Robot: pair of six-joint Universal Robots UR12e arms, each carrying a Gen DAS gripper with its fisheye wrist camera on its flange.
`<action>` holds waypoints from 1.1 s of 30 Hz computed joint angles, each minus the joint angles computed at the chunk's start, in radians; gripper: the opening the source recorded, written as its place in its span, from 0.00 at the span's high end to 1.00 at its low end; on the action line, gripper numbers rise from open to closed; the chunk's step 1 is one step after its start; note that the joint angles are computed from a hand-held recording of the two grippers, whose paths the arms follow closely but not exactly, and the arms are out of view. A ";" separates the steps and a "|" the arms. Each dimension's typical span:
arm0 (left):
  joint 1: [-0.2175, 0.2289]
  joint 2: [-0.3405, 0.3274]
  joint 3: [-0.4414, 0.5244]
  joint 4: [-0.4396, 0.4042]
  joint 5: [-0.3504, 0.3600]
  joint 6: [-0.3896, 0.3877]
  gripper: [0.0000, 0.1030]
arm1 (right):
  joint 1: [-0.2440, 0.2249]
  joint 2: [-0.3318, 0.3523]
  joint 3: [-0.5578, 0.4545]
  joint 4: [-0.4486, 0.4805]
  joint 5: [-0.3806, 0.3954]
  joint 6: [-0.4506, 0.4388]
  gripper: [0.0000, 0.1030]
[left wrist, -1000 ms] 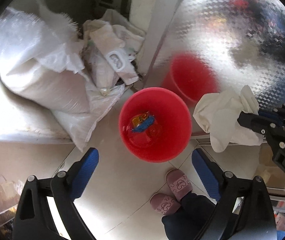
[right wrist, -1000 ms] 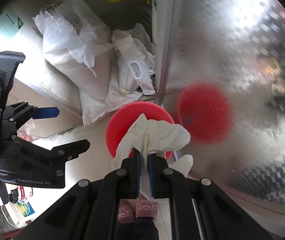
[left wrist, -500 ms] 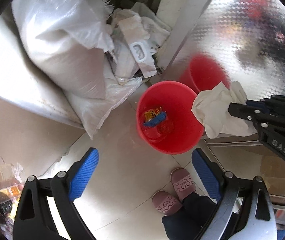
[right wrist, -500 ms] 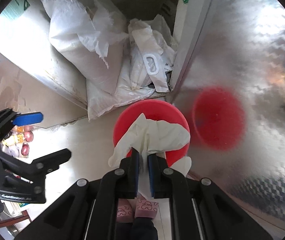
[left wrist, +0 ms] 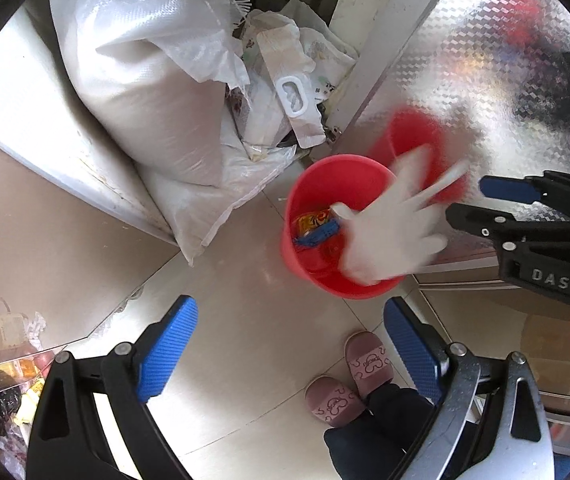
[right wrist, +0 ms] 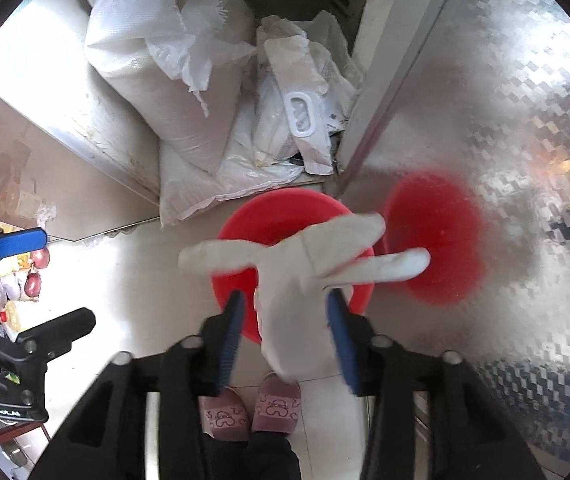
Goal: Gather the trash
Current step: 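Open the right tool to drop the white gloves into the bucket, then raise both tools from the bucket back up to the counter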
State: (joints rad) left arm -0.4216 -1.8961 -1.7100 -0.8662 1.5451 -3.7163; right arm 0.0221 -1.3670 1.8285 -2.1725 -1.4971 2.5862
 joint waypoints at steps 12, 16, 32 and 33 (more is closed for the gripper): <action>-0.017 0.044 0.046 -0.057 0.026 -0.011 0.09 | -0.024 -0.064 -0.024 0.081 0.044 -0.021 0.28; -0.029 0.083 0.078 -0.100 0.053 -0.014 0.09 | -0.035 -0.111 -0.050 0.130 0.084 -0.044 0.15; -0.093 0.170 0.328 -0.268 0.176 0.013 0.08 | -0.096 -0.268 -0.231 0.279 0.241 -0.159 0.01; -0.095 0.167 0.346 -0.271 0.176 0.022 0.08 | -0.102 -0.273 -0.240 0.275 0.244 -0.156 0.01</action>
